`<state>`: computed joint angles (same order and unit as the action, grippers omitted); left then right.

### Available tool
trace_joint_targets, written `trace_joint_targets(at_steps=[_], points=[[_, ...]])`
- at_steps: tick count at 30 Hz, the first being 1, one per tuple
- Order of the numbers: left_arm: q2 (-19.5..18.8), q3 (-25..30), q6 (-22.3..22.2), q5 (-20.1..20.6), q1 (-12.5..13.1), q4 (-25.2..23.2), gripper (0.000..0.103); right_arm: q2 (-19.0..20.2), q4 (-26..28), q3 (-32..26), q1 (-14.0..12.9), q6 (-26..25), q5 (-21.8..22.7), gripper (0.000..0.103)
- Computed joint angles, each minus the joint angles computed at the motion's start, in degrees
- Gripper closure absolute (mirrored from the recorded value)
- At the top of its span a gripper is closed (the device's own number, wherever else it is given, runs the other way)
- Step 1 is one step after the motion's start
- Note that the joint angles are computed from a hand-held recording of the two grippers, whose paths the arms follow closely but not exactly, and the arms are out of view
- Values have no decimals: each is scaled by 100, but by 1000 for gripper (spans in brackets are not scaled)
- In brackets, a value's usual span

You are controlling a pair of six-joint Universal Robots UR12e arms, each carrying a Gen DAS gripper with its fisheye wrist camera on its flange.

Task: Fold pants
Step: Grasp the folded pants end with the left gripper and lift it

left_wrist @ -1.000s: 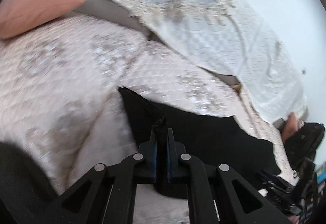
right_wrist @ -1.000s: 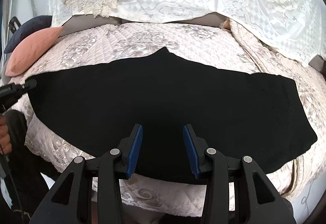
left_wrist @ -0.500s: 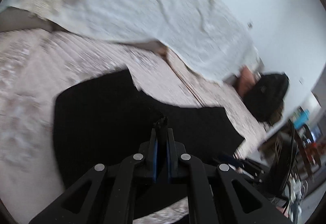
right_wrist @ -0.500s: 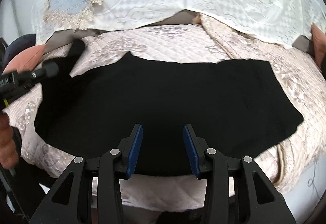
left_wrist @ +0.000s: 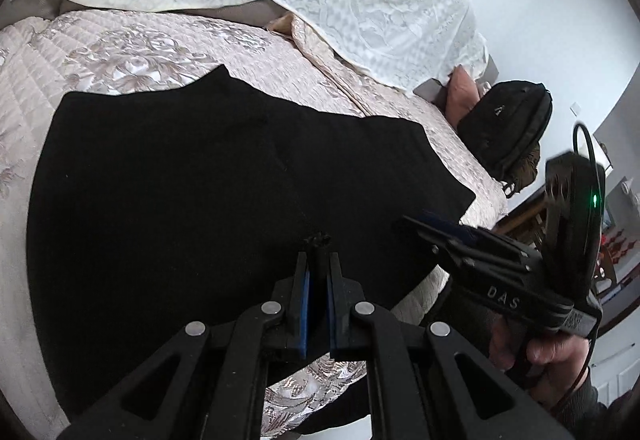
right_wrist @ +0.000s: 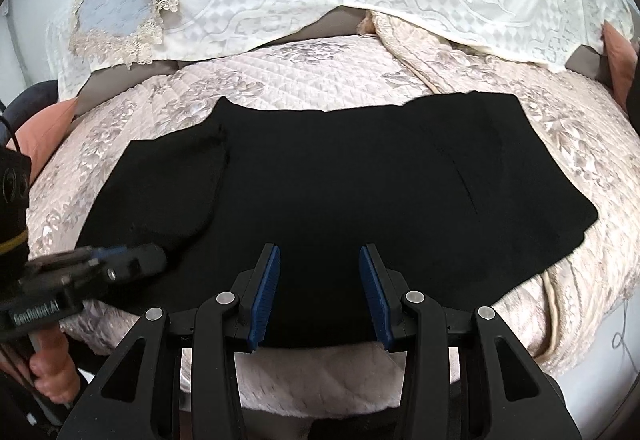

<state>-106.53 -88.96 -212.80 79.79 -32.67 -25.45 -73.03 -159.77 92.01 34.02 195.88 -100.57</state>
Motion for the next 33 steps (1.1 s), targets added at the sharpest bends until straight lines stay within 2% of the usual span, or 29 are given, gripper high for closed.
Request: trace_joint_targets(at_steps=[7,11,14,17,20,22,25,31,33], points=[[-91,45,-35,-271,28,5,94,49,5,-109,25,-52,90,61],[36,-29,140,-275,26,38,85,19,-7,-89,22,-33,187,61],[205,-146,219,-39,7,145,79,22,-29,-85,-4,21,401,61],[382,-295,57,410,35,207,76,61,-89,-107,-43,113,786,61],[541,-427,-87,1111,72,23,74,154,-120,-191,-87,176,1211,61],[604,-486,-207,1366,136,-158,74,242,-58,-284,-133,214,1542,61],[640,-527,-357,1563,197,-303,74,382,0,-433,-174,274,1775,61],[585,-518,-274,1677,178,-289,74,607,67,-739,-281,323,2322,61],[555,-495,-255,1707,168,-294,74,685,44,-817,-297,318,2364,61]])
